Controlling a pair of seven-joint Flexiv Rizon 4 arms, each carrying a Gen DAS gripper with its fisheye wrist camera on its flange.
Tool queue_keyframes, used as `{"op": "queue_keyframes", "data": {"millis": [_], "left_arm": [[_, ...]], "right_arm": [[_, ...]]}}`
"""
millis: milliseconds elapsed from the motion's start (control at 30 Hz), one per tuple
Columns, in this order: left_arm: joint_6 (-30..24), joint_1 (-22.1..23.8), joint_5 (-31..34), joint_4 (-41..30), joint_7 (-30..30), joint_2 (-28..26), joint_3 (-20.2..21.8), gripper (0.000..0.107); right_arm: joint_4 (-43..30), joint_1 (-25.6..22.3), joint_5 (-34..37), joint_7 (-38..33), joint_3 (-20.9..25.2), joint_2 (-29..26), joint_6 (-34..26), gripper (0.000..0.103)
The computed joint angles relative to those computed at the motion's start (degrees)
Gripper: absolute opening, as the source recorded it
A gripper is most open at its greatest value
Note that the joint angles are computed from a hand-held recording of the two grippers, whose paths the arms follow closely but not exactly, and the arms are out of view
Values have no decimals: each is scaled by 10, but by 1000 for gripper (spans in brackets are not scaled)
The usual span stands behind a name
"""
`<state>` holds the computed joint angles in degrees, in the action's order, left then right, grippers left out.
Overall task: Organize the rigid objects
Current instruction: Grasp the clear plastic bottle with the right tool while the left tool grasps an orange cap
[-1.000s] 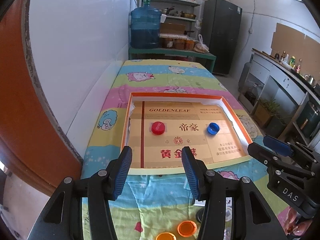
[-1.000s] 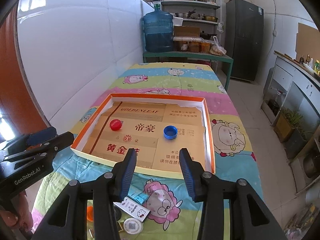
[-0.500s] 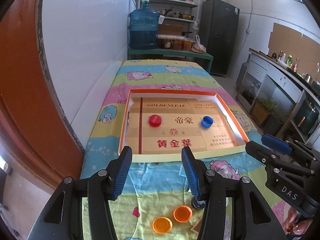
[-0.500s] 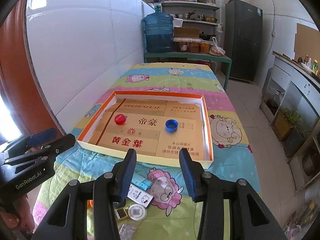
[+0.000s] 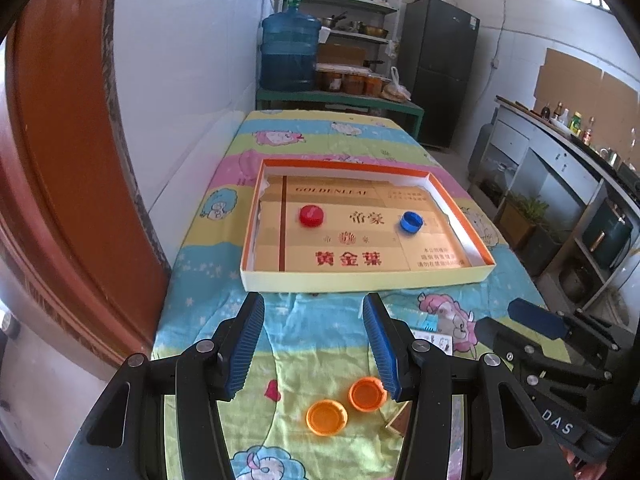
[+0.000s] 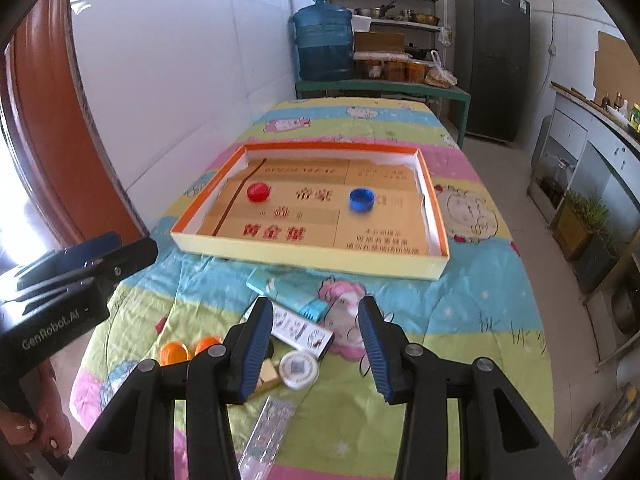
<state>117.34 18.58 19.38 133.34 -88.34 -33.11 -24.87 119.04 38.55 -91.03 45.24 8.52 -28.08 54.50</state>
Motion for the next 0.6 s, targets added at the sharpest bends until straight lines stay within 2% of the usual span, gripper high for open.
{"op": "queue_keyframes", "data": {"millis": [333,500,600], "left_arm": [[19,24,27,13,6,-32,-9,53],[41,13,36,24,15,-41,10,53],[73,2,46,33,18,-51,28,53]], "right_arm": [[2,16,7,29,3,-15,-3,44],[1,28,0,50,2,-26,-11,44],[-1,30,-9,61,2,-33,-9,44]]}}
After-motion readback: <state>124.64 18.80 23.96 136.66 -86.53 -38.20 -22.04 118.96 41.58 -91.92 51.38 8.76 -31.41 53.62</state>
